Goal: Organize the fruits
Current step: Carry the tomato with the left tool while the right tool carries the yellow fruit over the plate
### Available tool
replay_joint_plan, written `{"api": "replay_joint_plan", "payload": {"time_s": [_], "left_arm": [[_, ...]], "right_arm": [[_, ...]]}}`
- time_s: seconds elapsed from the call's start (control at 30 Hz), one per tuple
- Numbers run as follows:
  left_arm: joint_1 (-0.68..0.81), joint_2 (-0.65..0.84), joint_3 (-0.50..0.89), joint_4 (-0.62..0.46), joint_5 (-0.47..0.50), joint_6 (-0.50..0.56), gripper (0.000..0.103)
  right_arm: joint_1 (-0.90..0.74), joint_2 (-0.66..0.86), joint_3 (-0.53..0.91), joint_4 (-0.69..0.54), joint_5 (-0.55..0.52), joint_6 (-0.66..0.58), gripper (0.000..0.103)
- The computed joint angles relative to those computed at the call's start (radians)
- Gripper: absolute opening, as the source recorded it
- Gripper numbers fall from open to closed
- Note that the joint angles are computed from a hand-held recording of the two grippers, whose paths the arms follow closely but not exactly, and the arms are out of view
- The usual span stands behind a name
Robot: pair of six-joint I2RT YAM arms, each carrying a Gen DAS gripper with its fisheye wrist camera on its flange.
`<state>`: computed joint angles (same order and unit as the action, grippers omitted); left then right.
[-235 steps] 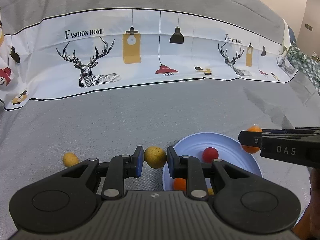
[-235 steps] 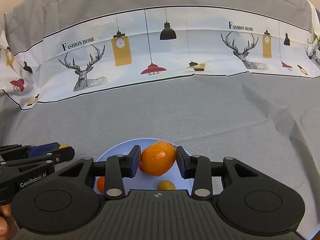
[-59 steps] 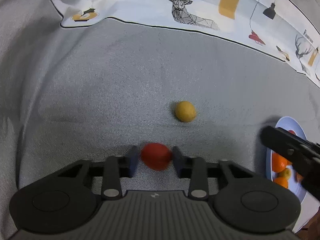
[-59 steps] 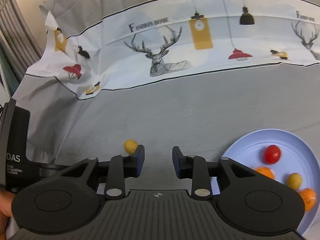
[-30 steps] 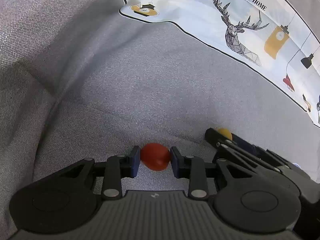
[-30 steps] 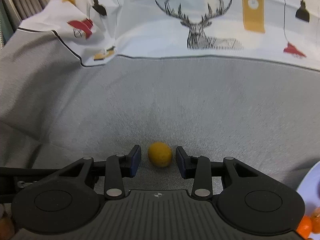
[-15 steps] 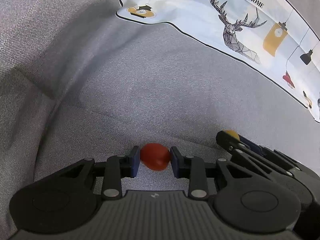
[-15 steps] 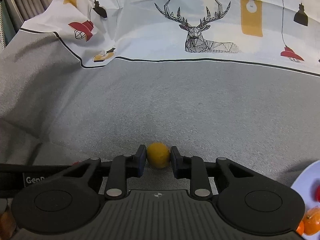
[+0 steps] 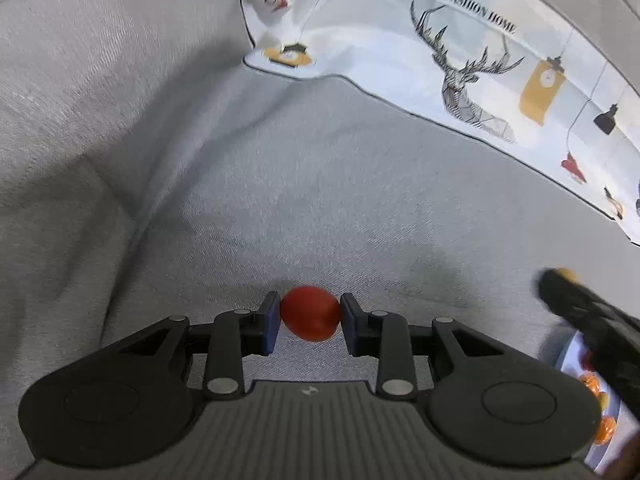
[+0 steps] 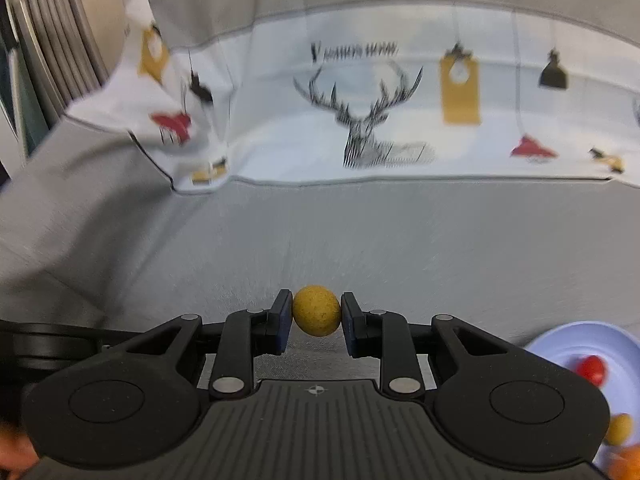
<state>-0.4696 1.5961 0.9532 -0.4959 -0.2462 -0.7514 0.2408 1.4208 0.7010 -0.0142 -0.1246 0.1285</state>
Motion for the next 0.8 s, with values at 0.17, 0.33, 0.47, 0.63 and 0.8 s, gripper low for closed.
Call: {"api": "replay_joint_plan", "payload": {"time_s": [0.17, 0.33, 0.47, 0.63, 0.8], "left_arm": [[-0.07, -0.039, -0.012, 0.016, -0.031, 0.005, 0.035], [-0.18, -0.044, -0.004, 0.056, -0.073, 0.017, 0.035], [-0.263, -0.017, 0.006, 0.151, -0.052, 0.055, 0.035], [-0.343, 0.067, 0.044, 0.312, 0.038, 0.14, 0.035], [-0.422, 0.178, 0.113, 0.413, 0.127, 0.246, 0.035]], "right_arm": [[-0.129, -0.285, -0.074, -0.138, -0.067, -0.065, 0.027], [-0.427, -0.439, -0.133, -0.287, -0.213, -0.142, 0.027], [-0.663, -0.352, -0.076, -0.342, -0.285, -0.181, 0.027], [-0.805, -0.182, -0.005, -0.385, -0.321, -0.236, 0.027], [-0.791, -0.129, 0.007, -0.397, -0.245, -0.306, 0.027]]}}
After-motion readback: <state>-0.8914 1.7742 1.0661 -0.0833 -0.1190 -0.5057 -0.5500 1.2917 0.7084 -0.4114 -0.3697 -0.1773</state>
